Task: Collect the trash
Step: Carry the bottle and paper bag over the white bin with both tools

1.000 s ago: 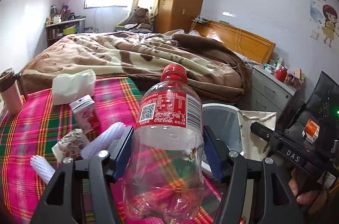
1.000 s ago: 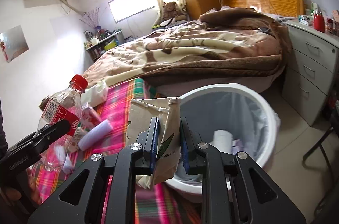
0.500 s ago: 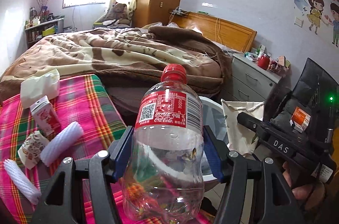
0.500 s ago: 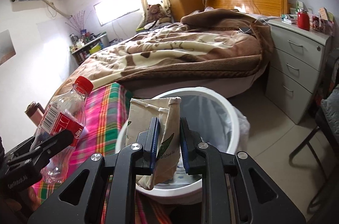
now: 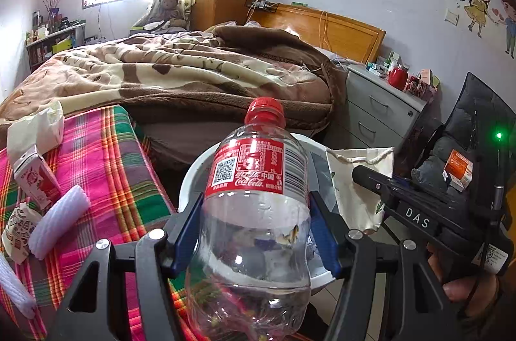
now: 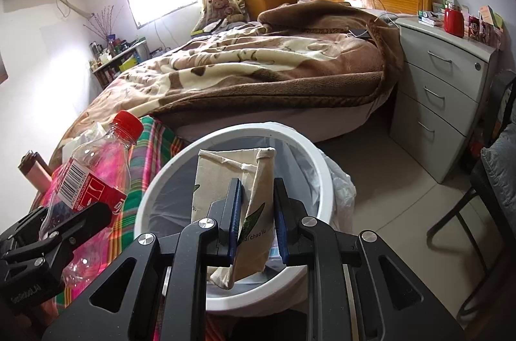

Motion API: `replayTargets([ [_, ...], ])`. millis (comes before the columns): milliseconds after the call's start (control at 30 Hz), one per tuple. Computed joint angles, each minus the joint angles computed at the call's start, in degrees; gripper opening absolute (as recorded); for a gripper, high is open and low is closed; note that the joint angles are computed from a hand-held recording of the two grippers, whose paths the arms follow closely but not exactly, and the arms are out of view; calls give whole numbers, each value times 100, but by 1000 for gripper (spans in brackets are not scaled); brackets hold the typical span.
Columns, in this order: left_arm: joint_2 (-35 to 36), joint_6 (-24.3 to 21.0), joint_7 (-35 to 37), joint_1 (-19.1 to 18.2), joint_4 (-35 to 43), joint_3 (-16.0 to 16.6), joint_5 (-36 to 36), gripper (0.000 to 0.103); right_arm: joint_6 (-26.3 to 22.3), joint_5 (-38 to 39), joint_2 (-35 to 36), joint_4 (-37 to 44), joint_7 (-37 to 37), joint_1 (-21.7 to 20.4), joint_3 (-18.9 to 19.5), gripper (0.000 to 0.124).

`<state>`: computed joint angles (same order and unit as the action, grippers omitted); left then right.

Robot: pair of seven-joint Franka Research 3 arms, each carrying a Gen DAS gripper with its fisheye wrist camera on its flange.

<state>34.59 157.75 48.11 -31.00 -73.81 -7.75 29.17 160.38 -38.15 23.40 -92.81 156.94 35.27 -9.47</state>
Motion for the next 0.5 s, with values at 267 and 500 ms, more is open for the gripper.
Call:
replayTargets([
  [267, 624, -528, 417, -126, 944, -87, -225, 65, -119, 407, 66, 50, -434, -157, 124, 20],
  [500, 850, -714, 628, -174, 1282, -88, -470, 66, -192, 601, 101, 65, -763, -209, 160, 21],
])
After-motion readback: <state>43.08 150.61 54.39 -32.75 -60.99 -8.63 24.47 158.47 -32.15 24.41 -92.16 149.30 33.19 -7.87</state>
